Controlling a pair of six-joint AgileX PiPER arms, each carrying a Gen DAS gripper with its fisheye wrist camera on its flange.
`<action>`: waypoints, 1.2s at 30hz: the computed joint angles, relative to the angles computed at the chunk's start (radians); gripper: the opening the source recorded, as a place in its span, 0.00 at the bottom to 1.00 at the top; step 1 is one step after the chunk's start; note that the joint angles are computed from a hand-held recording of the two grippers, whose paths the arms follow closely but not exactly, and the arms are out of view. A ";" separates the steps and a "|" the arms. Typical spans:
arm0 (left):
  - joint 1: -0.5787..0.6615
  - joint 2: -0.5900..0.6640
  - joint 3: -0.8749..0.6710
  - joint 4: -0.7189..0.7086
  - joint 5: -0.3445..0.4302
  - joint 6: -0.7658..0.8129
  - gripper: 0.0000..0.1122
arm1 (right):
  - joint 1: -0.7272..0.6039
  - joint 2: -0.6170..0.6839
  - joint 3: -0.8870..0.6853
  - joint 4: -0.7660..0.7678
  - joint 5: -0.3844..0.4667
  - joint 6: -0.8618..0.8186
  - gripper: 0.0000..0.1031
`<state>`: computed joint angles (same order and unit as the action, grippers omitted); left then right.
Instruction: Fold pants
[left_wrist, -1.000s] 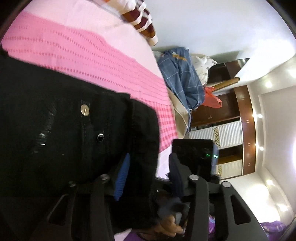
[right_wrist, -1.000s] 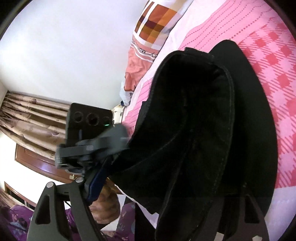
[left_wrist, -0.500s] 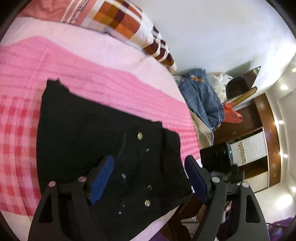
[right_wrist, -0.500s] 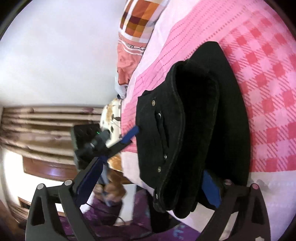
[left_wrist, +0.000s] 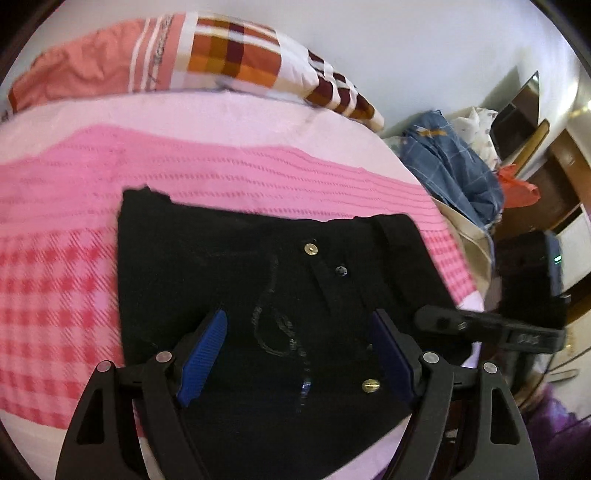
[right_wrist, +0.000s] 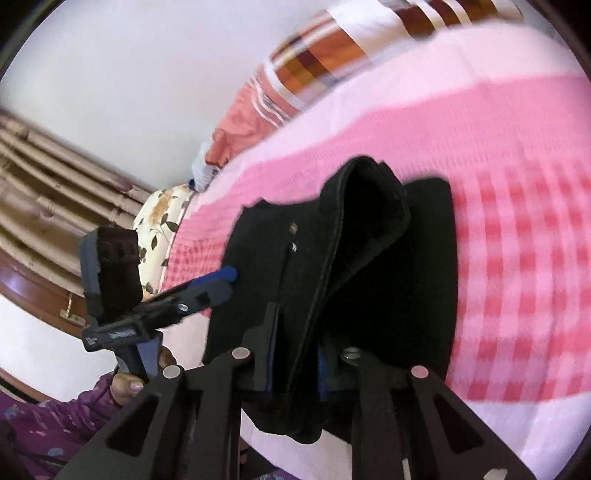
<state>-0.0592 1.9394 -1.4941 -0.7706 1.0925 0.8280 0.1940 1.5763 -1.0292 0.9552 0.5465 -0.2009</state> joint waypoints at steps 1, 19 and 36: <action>-0.001 0.001 -0.005 0.007 -0.004 -0.001 0.70 | -0.001 -0.020 0.010 -0.024 -0.002 0.010 0.15; 0.008 0.033 0.034 0.008 -0.077 0.038 0.71 | -0.143 -0.088 0.319 0.524 0.028 -0.426 0.14; 0.095 0.042 0.018 -0.055 -0.036 0.072 0.71 | -0.154 -0.342 0.365 0.345 -0.148 -0.220 0.28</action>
<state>0.0357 1.9810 -1.4763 -0.8259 1.0563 0.8995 0.0400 1.2347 -0.6647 1.3004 0.3988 -0.4211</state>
